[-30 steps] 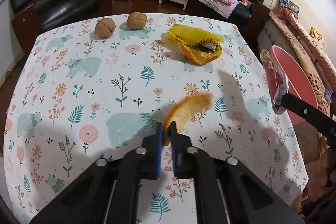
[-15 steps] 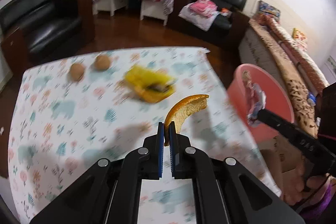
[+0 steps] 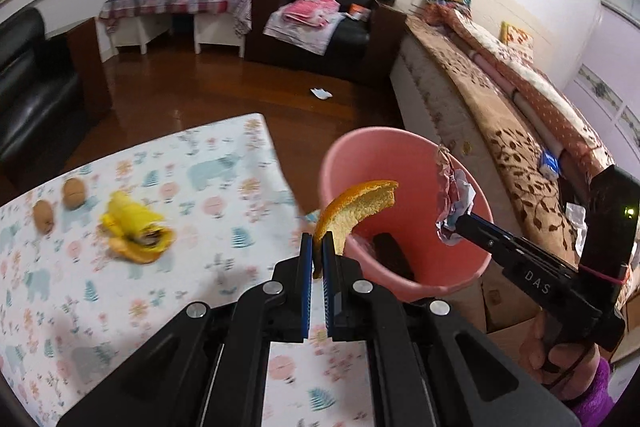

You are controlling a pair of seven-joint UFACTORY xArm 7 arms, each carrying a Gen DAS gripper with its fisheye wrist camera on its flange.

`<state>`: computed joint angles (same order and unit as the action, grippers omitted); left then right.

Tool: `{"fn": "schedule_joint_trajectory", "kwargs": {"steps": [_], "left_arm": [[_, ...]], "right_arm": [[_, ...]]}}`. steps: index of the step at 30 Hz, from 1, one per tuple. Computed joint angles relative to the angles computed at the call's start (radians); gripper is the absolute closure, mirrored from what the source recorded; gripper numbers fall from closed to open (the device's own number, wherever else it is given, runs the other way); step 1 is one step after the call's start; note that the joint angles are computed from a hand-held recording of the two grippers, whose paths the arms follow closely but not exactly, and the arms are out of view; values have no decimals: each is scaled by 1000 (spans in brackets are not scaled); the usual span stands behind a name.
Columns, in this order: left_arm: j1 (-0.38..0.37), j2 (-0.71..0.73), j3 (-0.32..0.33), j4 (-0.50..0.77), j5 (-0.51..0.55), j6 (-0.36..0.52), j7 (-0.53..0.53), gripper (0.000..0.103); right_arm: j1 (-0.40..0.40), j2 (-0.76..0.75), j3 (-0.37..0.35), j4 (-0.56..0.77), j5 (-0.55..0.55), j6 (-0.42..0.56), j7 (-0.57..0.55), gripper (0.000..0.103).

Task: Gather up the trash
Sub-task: 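Carry the orange peel and red-white wrapper over the pink bucket with both tools, then open both tools over the bucket to drop the peel and wrapper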

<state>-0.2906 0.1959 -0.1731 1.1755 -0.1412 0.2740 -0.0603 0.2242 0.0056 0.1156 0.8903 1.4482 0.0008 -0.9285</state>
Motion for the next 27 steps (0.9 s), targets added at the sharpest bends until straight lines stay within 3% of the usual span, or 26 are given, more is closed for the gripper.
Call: {"fn": "schedule_joint_trajectory", "kwargs": {"steps": [7, 16, 20, 22, 24, 27], "left_arm": [[-56, 92, 11, 110, 78, 39, -60, 99], [-73, 171, 3, 199, 94, 91, -69, 99], [-63, 197, -19, 227, 69, 102, -33, 98], [-63, 200, -22, 229, 60, 98, -22, 91], [-57, 201, -31, 230, 41, 94, -8, 77], [-51, 194, -38, 219, 20, 77, 13, 75]], "right_arm": [[-20, 8, -11, -9, -1, 13, 5, 97], [-40, 17, -10, -23, -58, 13, 78, 97], [-49, 26, -13, -35, -174, 9, 208, 96], [-56, 30, -11, -38, -215, 8, 257, 96], [-64, 33, -7, -38, -221, 15, 271, 91], [-71, 34, 2, -38, -208, 13, 260, 80]]}}
